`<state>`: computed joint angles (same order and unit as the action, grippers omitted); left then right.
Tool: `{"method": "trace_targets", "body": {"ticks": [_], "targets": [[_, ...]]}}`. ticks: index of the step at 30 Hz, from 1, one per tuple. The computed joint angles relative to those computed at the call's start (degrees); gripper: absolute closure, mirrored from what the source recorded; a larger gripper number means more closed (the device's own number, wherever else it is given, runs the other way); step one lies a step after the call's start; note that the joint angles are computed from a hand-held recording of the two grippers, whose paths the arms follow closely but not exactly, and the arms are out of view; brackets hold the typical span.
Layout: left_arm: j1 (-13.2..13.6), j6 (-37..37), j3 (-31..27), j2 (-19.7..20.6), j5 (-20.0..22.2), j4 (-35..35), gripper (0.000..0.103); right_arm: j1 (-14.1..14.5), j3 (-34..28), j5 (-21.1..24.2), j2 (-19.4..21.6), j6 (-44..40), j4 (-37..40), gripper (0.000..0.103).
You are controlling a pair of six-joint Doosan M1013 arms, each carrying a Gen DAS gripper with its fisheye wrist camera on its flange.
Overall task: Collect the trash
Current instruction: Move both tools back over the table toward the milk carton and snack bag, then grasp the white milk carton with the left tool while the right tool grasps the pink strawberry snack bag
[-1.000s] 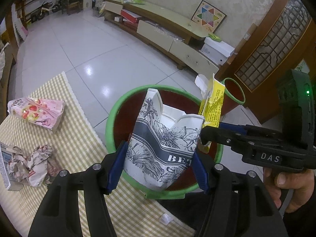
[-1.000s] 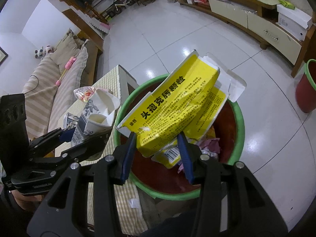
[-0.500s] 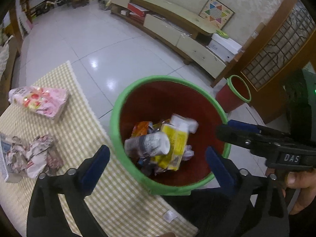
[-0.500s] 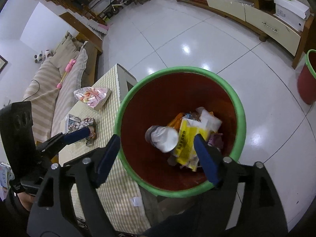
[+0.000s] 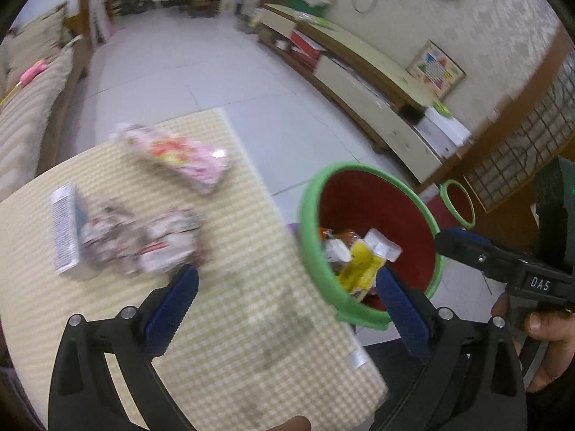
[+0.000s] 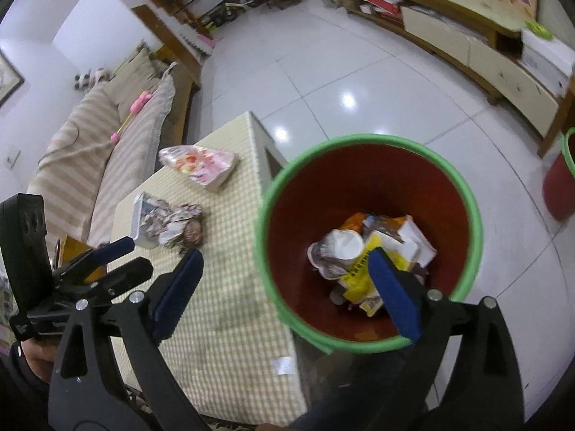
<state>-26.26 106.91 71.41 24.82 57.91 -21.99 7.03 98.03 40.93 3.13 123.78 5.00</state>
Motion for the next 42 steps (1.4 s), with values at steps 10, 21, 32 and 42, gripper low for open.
{"method": "trace_targets", "body": {"ticks": [10, 21, 32, 42], "targets": [[6.8, -9.6, 4.0, -3.3, -5.1, 3.0, 0.008, 5.6, -6.6, 3.0, 4.5, -0.2, -5.3, 0.012], [10.3, -15.0, 2.7, -2.9, -7.6, 5.7, 0.008, 9.9, -13.1, 6.7, 9.5, 2.7, -12.8, 0.012], [11.5, -18.9, -3.0, 2.5, -2.8, 6.0, 0.008, 10.1, -19.7, 10.1, 15.6, -1.4, -14.6, 0.012], [10.7, -22.9, -9.3, 8.8, 0.9, 9.4, 0.008, 8.6, -25.7, 12.6, 22.1, -7.4, -14.3, 0.012]]}}
